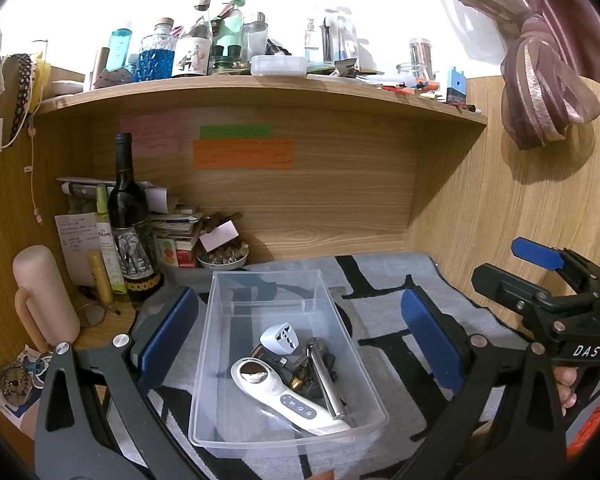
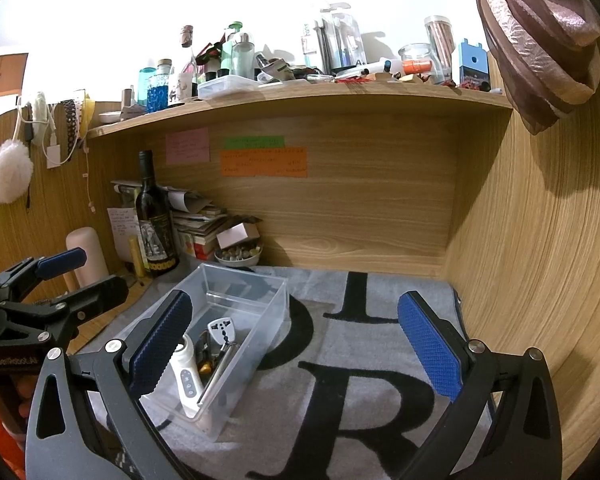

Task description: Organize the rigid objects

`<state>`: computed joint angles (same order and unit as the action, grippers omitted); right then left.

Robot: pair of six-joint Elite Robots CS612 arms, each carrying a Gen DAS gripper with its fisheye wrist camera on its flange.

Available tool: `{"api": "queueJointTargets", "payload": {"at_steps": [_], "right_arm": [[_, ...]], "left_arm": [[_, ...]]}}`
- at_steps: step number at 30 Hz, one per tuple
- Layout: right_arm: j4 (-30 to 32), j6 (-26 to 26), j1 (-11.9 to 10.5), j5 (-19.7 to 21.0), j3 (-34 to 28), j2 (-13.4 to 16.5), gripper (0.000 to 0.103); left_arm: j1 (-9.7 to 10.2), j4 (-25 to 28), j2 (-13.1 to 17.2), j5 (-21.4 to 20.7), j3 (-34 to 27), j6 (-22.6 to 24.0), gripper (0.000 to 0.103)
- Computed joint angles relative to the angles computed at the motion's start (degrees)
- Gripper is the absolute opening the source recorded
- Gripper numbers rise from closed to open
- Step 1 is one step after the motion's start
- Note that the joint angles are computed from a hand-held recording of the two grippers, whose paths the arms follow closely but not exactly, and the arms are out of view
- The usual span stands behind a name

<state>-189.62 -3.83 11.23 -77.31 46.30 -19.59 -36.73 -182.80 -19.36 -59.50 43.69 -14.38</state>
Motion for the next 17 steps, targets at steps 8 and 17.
{"api": "queueJointTargets", "payload": {"at_steps": [8,17], "right_arm": [[0.02,-0.04,-0.03,0.12,-0.03,0.01,0.103],[0.03,-0.14,-0.09,0.37,-0.06,0.01,0.103]], "left_arm": [[0.05,0.82,0.10,-1.19,-0.52,0.81,0.103],[-0.07,0.02,0.34,-0.54,-0.75,0.98,0.103]]}}
